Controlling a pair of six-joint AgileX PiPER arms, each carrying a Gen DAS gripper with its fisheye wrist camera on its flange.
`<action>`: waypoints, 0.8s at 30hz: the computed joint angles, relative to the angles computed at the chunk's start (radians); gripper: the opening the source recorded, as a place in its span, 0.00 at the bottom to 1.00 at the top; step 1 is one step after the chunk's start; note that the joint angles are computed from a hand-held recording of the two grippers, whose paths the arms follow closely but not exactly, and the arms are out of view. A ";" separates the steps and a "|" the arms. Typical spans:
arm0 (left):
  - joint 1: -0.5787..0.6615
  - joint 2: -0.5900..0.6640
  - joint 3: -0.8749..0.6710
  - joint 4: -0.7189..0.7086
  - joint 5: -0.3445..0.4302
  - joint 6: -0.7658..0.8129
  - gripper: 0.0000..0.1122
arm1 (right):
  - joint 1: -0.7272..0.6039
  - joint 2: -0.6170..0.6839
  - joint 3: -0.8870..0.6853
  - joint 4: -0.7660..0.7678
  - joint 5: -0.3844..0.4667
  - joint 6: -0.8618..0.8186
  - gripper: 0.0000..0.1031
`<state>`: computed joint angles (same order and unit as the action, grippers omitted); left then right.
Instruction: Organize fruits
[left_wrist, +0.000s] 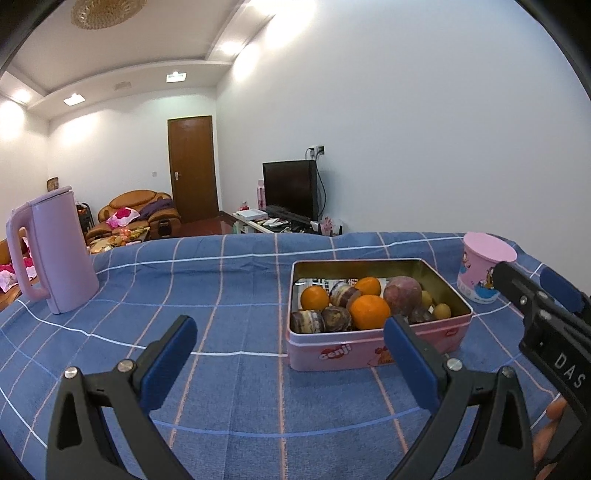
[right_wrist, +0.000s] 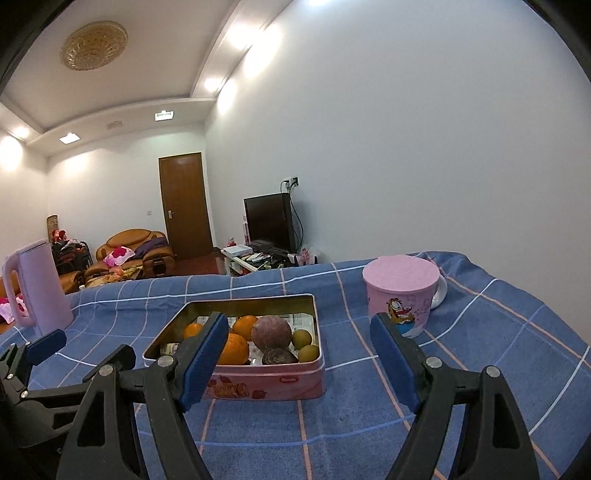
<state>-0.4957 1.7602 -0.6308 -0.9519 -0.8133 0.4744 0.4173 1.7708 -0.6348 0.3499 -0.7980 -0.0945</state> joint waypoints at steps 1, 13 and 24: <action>0.001 0.000 0.000 -0.003 0.001 -0.001 0.92 | 0.000 0.000 0.000 0.004 0.001 -0.001 0.78; 0.025 -0.001 -0.019 0.000 0.066 0.007 0.92 | 0.001 -0.001 -0.004 0.014 0.016 -0.012 0.78; 0.012 0.007 -0.025 -0.027 0.047 0.019 0.92 | 0.000 -0.004 -0.009 0.019 0.029 -0.021 0.78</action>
